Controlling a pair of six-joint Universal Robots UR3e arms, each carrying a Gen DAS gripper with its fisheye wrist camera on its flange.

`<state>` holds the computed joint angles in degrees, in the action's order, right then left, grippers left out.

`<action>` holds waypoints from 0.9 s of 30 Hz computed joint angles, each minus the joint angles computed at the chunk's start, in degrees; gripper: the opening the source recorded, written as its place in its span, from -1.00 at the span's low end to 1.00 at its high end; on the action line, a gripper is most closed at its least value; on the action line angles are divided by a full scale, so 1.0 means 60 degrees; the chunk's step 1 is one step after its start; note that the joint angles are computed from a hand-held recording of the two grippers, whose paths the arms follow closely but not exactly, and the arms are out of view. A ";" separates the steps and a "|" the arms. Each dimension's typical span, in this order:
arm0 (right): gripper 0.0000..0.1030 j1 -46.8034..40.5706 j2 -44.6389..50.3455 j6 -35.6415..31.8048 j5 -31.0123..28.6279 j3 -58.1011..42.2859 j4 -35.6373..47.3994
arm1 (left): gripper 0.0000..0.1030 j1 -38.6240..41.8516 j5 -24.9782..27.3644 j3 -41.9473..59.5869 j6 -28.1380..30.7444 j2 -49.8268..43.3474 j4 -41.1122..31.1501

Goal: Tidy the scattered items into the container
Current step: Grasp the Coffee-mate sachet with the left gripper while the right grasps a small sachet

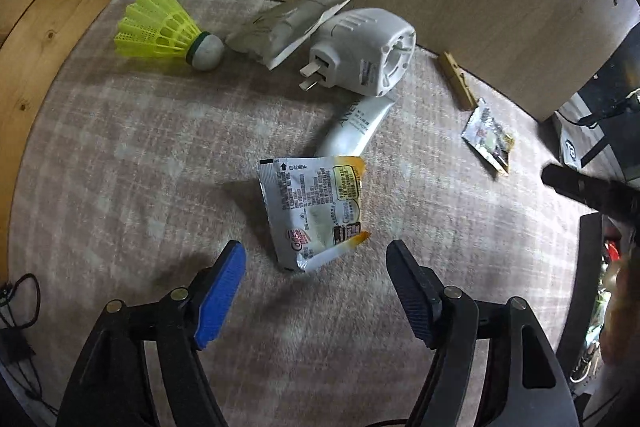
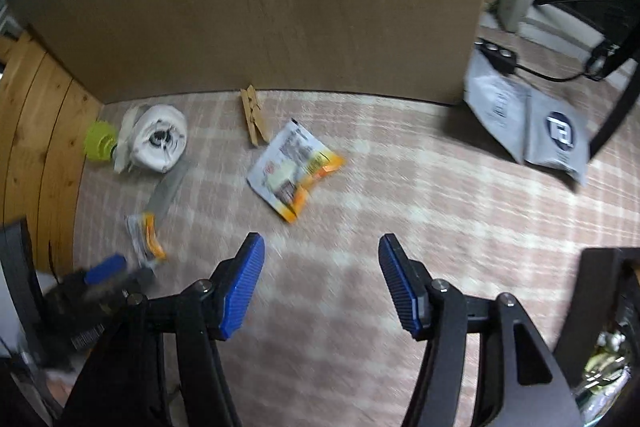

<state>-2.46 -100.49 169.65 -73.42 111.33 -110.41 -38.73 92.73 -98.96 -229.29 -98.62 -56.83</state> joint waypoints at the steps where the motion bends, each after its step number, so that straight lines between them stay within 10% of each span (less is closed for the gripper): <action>1: 0.14 0.0179 0.0339 0.0306 -0.0047 -0.0157 -0.0181 | 0.37 0.0026 -0.0054 -0.0061 -0.0030 -0.0038 0.0103; 17: 0.10 0.1193 0.2667 0.2669 -0.0144 -0.1020 -0.1604 | 0.35 -0.0460 0.0668 0.0707 -0.0405 -0.1048 0.0086; 22: -0.45 0.2040 0.3082 0.3236 -0.1398 -0.1459 -0.1904 | 0.25 -0.0809 0.1119 0.1465 -0.0517 -0.1567 -0.0555; 27: -0.81 0.1918 0.2999 0.3136 -0.1218 -0.1301 -0.2006 | -0.34 -0.0952 0.1420 0.1196 -0.0809 -0.1342 -0.0519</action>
<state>9.05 -82.49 188.46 -80.73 103.53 -122.45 -44.44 101.24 -91.79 -234.14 -106.68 -59.94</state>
